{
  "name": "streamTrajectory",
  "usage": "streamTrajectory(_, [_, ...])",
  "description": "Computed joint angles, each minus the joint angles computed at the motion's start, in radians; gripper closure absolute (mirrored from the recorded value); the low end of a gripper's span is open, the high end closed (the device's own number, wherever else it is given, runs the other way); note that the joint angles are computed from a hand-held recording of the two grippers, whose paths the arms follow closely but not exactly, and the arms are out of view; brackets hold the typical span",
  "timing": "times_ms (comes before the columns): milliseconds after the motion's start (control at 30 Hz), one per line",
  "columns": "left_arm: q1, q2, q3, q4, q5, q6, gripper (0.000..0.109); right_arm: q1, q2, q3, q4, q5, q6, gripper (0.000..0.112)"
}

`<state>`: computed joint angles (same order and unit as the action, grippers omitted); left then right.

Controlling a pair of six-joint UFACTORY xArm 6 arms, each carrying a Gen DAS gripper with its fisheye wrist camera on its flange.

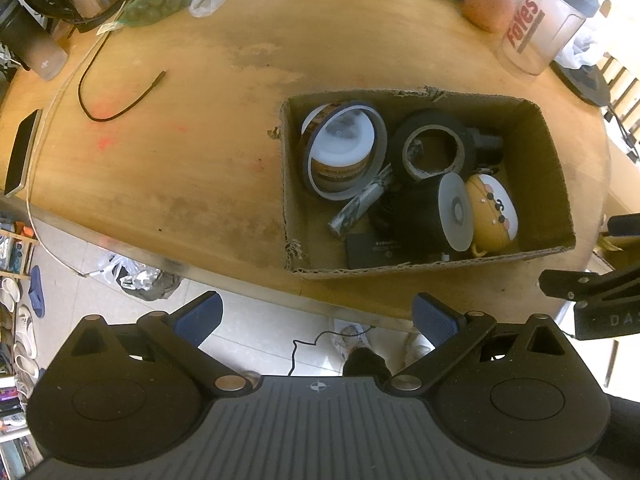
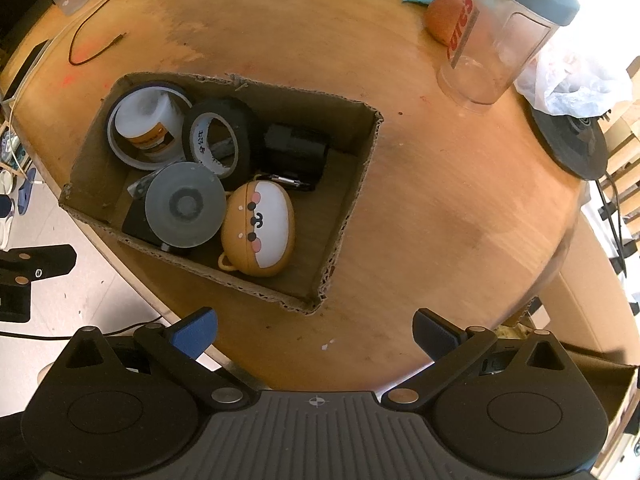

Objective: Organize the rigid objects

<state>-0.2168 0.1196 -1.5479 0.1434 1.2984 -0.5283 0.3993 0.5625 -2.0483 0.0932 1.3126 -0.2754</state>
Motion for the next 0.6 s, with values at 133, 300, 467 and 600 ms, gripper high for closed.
streamTrajectory(133, [0.004, -0.004, 0.006, -0.003, -0.002, 0.0, 0.006, -0.005, 0.003, -0.007, -0.001, -0.005, -0.007, 0.009])
streamTrajectory(300, [0.01, -0.011, 0.017, -0.007, -0.007, -0.002, 0.006, -0.019, 0.007, -0.015, 0.015, 0.002, -0.005, 0.009])
streamTrajectory(467, [0.016, -0.016, 0.023, -0.011, -0.006, -0.001, 0.006, -0.032, 0.008, -0.015, 0.025, 0.006, 0.004, 0.009])
streamTrajectory(600, [0.021, -0.02, 0.026, -0.015, -0.006, 0.003, 0.006, -0.035, 0.006, -0.009, 0.029, 0.004, 0.008, 0.009])
